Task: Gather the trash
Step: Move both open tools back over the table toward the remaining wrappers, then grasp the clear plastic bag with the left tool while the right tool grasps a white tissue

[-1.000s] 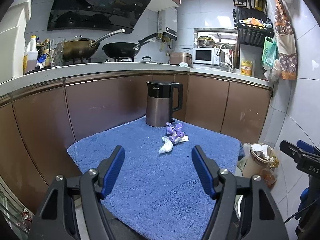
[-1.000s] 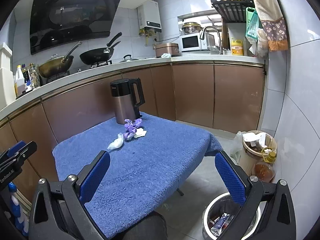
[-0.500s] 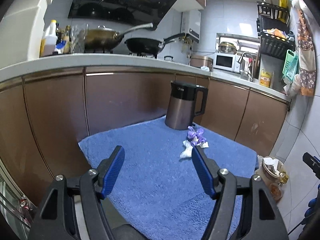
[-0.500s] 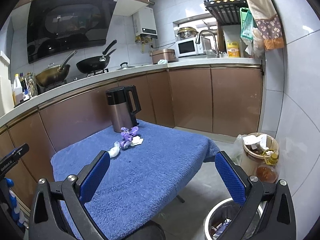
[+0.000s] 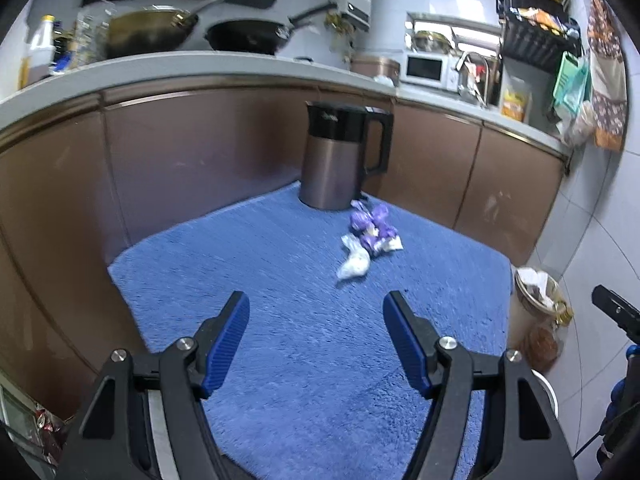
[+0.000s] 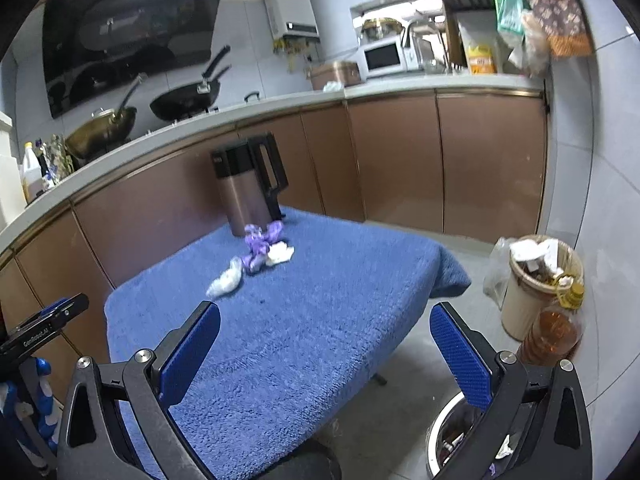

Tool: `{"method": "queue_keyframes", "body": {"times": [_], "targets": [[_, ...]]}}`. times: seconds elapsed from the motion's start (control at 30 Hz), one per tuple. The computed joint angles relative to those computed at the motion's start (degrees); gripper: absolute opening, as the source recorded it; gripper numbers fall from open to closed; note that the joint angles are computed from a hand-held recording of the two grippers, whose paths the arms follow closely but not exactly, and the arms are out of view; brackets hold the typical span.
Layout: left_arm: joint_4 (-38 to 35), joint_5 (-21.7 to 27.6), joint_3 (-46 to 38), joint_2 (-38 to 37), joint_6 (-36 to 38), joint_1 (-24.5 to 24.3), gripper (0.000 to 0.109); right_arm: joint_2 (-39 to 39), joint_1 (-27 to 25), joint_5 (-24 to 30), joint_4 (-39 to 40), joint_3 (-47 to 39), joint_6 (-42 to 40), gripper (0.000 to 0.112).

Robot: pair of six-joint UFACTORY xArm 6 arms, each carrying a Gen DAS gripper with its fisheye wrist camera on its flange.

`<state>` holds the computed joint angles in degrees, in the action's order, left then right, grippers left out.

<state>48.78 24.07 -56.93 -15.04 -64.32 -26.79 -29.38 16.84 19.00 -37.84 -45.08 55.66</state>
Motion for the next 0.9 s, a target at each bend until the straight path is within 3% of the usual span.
{"method": "queue_keyframes", "body": {"times": [0.13, 0.27, 0.4, 0.57, 0.73, 0.9], "targets": [[-6.98, -2.13, -5.13, 7.03, 8.42, 1.00, 0.068, 4.93, -1.15, -1.78, 7.57, -2.00, -6.48, 0.103], [-18.87, -3.80, -12.30, 15.75, 21.51, 1.59, 0.068, 12.03, -1.89, -4.08, 17.92, -6.09, -16.03, 0.097], [-29.93, -2.38, -22.21, 25.92, 34.14, 1.86, 0.068, 21.71, -1.74, -5.12, 31.63, -13.62, -28.53, 0.079], [-41.10, 1.49, -35.99, 38.16, 45.89, 2.54, 0.068, 37.01, -0.80, -2.37, 51.84, -29.12, -47.57, 0.075], [-44.11, 5.60, -48.39, 48.25, 48.96, 3.45, 0.067, 50.75, -0.88, 1.91, 53.84, -45.07, -50.91, 0.067], [-47.09, 6.82, -53.53, 52.62, 50.90, 4.04, 0.067, 65.29, -2.44, 9.04, 52.30, -64.57, -48.97, 0.054]]}}
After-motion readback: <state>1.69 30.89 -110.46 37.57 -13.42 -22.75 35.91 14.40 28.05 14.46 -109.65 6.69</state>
